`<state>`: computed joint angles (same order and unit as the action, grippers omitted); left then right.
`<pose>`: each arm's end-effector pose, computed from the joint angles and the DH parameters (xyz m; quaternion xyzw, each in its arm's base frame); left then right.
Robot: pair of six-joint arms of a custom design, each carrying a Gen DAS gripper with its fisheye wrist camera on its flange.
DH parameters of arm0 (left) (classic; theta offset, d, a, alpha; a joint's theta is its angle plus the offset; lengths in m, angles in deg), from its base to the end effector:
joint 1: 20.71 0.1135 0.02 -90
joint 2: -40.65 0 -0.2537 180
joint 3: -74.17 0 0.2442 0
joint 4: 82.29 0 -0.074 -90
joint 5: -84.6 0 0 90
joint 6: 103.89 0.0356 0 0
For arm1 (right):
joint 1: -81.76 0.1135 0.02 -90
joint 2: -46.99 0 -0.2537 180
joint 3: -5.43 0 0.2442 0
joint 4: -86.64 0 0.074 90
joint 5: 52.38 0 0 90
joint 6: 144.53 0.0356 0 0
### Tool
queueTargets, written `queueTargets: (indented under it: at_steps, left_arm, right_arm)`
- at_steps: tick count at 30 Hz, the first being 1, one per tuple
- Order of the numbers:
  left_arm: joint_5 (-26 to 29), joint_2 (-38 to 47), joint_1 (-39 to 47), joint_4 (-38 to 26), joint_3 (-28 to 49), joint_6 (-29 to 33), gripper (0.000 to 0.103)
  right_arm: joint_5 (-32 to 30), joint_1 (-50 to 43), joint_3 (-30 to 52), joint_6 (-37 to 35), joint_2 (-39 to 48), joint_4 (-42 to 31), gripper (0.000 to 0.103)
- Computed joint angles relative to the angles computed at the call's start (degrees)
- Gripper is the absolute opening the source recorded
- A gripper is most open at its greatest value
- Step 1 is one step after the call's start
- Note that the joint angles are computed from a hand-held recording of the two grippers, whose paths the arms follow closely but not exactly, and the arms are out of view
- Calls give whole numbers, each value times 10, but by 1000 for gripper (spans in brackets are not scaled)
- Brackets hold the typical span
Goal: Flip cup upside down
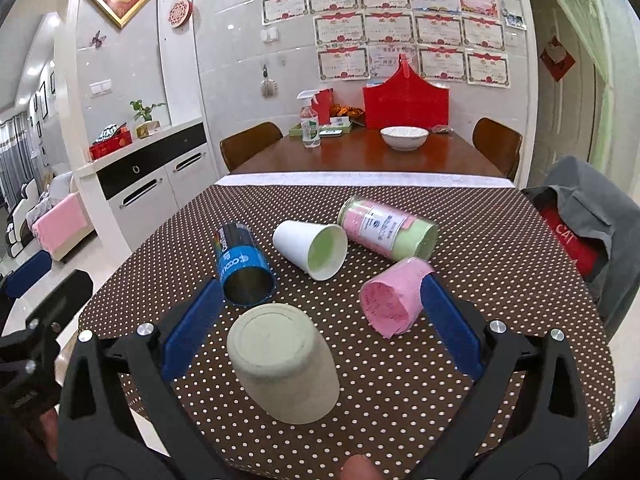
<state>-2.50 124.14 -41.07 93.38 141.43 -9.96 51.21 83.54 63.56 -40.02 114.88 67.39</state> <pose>0.3071 -0.1159 0.2588 0.1870 0.8003 -0.1019 0.5606 0.2603 -0.0003 0.2545 0.1545 0.8437 -0.0295 0.5133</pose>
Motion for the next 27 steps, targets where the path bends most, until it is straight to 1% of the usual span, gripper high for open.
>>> queueTargets:
  at_steps: [2, 6, 13, 18, 20, 23, 27]
  left_arm:
    - [-9, -5, -6, -3, 0, 1, 90]
    - [-22, -21, -19, -6, -6, 5, 90]
    - [-57, -69, -46, 19, -44, 12, 90]
    - [-60, -110, -58, 3, -56, 9, 90]
    - [-62, -125, -63, -3, -61, 9, 90]
    - [-64, -150, -70, -15, -68, 5, 90]
    - [-70, -182, -79, -30, -79, -7, 90]
  right_arm:
    - [-6, -4, 0, 5, -15, -12, 97]
    - [17, 3, -9, 7, -60, -31, 97]
    - [87, 32, -26, -3, -137, -61, 97]
    - [158, 72, -47, -4, -193, -77, 97]
    - [169, 77, -53, -5, -209, -84, 97]
    - [209, 105, -62, 0, -238, -100, 97]
    - [229, 121, -67, 10, -266, -123, 97]
